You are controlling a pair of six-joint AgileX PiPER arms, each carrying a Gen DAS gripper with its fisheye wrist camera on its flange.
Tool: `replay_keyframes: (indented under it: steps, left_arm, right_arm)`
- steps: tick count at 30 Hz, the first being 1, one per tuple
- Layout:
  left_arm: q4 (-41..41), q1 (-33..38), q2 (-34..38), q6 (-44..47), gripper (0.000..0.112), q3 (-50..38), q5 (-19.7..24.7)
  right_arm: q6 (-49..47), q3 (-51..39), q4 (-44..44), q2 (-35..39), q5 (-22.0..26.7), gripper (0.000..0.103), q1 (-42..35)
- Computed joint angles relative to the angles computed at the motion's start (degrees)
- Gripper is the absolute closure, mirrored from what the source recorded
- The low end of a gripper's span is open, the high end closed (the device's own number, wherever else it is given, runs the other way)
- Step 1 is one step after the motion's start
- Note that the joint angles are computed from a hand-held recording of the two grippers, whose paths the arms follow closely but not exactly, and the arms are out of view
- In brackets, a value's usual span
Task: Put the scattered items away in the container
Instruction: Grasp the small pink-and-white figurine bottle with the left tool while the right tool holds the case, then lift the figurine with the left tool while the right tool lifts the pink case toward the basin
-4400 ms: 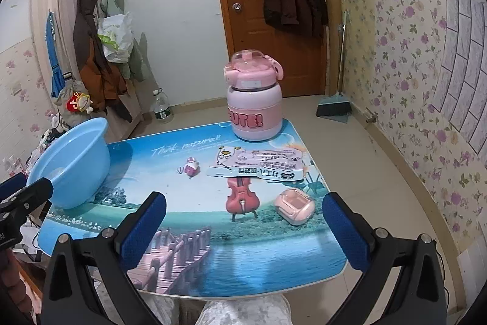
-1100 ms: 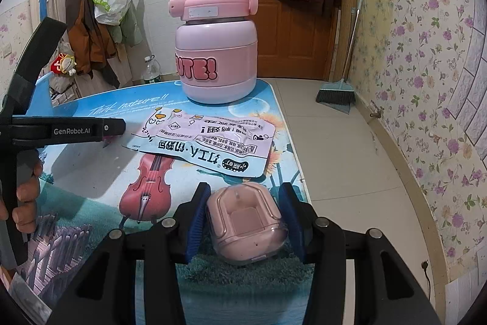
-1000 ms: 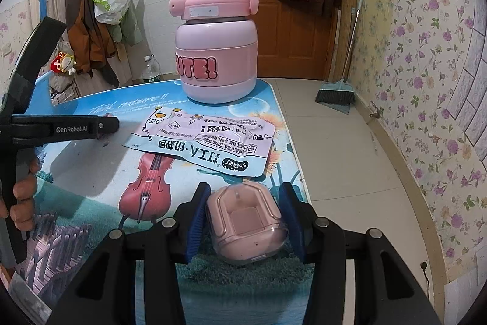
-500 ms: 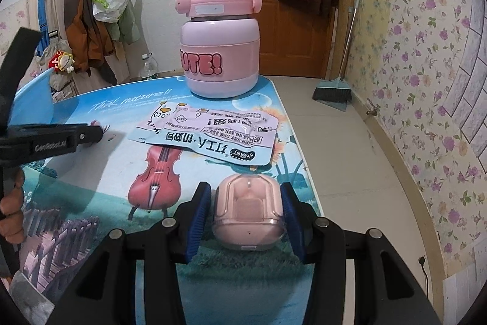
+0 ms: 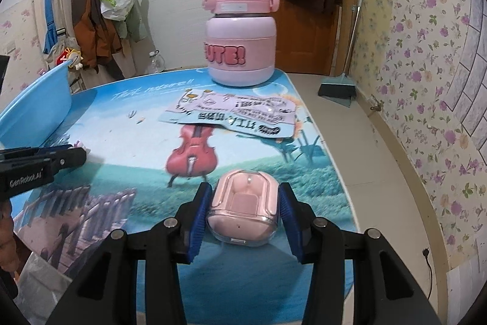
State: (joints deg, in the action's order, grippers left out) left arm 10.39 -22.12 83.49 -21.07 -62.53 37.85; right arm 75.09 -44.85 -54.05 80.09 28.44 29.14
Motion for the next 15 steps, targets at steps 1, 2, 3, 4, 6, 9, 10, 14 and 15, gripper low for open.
replay_keyframes:
  steps: [1,2,3,4,6,9,10,14,15]
  left_arm:
    - [0.95,-0.1,-1.37,-1.01,0.09,1.53,-0.31]
    - [1.45,-0.11,-2.39,-1.5,0.09,2.68,-0.59]
    - [1.53,0.0,-3.49,-1.52,0.09,3.79,-0.77]
    - [1.37,0.24,-4.72,-1.27,0.09,4.96,-0.88]
    - [0.88,0.97,-6.66,-0.71,0.09,6.65,-0.98]
    - [0.22,2.1,-9.78,-0.24,0.09,9.44,-1.28]
    - [-0.13,2.59,-10.79,0.06,0.09,10.26,-1.3]
    - [-1.68,4.43,-13.61,2.02,0.09,12.48,-1.47]
    - [-2.13,5.04,-14.42,2.58,0.09,13.01,-1.44]
  right_arm:
    - [0.66,0.07,-0.32,-0.03,0.36,0.057,0.83]
    - [1.56,0.06,-0.7,0.04,0.77,0.057,1.79]
    - [2.21,0.1,-0.91,0.02,1.03,0.057,2.57]
    - [2.63,0.05,-0.92,0.02,1.33,0.057,3.42]
    - [3.82,-0.32,-1.22,0.36,2.1,0.057,5.02]
    - [5.92,-1.19,-1.88,1.21,4.01,0.057,8.22]
    - [6.16,-1.5,-1.98,1.57,4.28,0.057,8.98]
    - [6.0,-2.99,-1.74,2.66,5.59,0.057,11.81]
    - [6.13,-3.34,-1.84,2.86,5.99,0.057,12.45]
